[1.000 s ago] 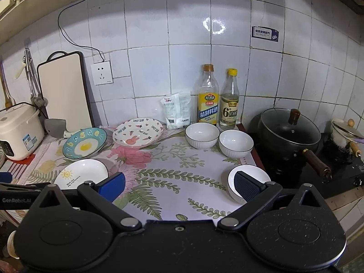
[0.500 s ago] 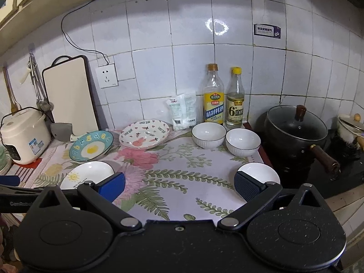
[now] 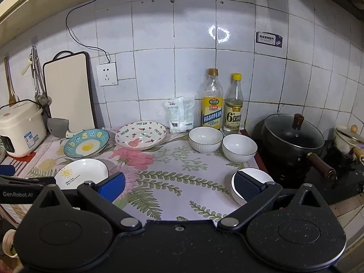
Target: Organize plates and bowls
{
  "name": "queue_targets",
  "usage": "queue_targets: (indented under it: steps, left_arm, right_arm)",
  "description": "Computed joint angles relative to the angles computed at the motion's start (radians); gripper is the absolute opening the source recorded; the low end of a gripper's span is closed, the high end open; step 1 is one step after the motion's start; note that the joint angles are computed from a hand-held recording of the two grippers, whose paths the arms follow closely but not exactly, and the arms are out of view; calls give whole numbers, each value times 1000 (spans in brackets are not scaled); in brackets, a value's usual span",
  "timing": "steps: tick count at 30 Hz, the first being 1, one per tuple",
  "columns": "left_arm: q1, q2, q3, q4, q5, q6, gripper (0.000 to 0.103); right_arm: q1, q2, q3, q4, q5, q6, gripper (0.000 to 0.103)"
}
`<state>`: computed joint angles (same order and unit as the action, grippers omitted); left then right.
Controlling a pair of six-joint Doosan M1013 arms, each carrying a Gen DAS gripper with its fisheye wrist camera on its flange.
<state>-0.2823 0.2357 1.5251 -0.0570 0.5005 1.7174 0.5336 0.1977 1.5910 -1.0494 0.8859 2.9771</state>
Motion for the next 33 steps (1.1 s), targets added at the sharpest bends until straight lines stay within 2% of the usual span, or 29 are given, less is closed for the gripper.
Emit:
queue_targets:
  steps: [4,12,17,20,22,25,30,33]
  left_arm:
    - [-4,-1,13,35,-20,-51,103]
    - [1,0,16,21,-29,-40,103]
    - [8,0,11,9,-36,-15,103]
    - [17,3,-1,-25,-20,27,103]
    - [18,3,-4,-4,-23,30,103]
    - [28,10,-20,-20,-13,46,103]
    - [74,29,-50,-175,-5,103,103]
    - [92,46,-65,-193,-13,101,101]
  right_arm:
    - [11,8,3,-44,18,6,103]
    - [27,27,-3,-95,37,-22,103]
    - [23,27,-6,-57,-3,-31,103]
    - [23,29,-8,-61,-21,-24,103]
    - [24,33,-11,-78,-36,-10,103]
    - [14,36,-9,-110,-107,12,103]
    - [-22,39,16,-264,-331,154,103]
    - [-41,69,-12,-236,-401,120,103]
